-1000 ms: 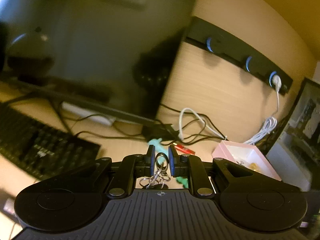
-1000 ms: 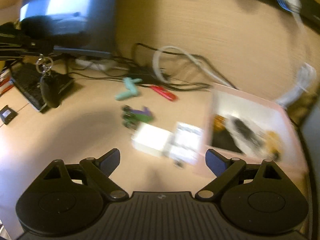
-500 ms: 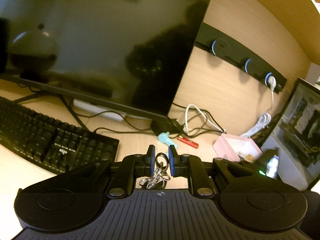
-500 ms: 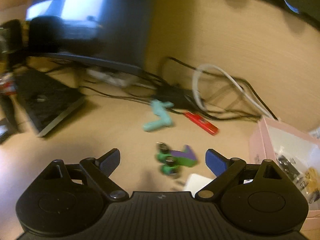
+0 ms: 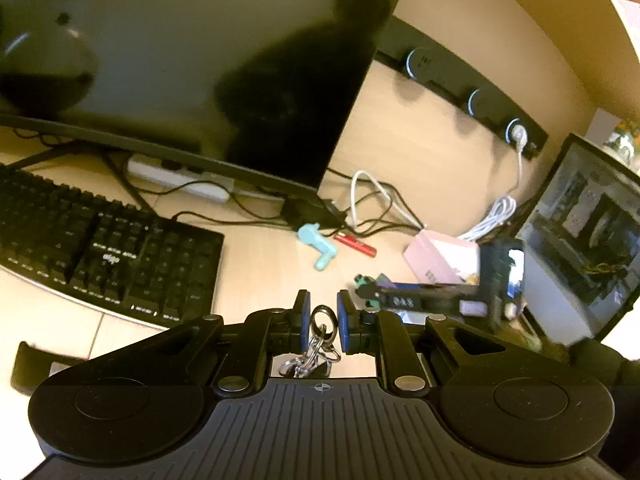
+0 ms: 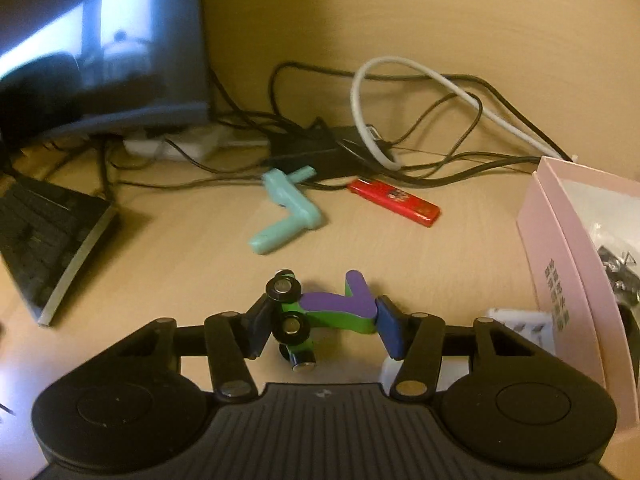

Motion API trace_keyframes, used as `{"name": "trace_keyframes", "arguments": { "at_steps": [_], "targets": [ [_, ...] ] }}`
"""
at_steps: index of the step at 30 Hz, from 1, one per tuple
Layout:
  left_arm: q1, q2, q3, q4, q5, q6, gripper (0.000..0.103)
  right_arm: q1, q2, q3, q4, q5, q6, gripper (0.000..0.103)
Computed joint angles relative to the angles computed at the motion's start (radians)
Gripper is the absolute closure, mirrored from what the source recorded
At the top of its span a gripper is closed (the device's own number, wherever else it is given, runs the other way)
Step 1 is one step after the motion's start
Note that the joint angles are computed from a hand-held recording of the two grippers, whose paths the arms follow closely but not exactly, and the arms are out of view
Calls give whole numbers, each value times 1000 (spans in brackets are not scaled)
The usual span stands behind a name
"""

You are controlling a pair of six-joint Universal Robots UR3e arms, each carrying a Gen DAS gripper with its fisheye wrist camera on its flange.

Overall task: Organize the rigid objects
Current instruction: 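Grasp the green-and-purple toy piece with the right gripper while the left holds the keys, then carry keys and toy piece into the pink box and open both grippers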

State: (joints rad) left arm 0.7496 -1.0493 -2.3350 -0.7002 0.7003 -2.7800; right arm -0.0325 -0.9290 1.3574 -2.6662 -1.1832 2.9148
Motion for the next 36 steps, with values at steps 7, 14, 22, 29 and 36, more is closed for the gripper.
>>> {"name": "trace_keyframes", "arguments": {
  "at_steps": [7,14,22,29,36],
  "targets": [
    [-59,-76,8,19,-43,44,86,-56,-390,391,-53,61,-95,49],
    [-272,-220,50,59,-39,35,86,-183,-760,673,71,-48,-209,49],
    [-599,-537,230,326,-4,-162,86,-497,-1092,810,259,-13,-376,49],
    [-827,-802,626,512,155,-373,86,-861,-1238,828,465,203,-597,49],
    [-1011,-1220,1349,428,386,-511,86,-1048,-1192,835,502,340,-710,49]
  ]
}}
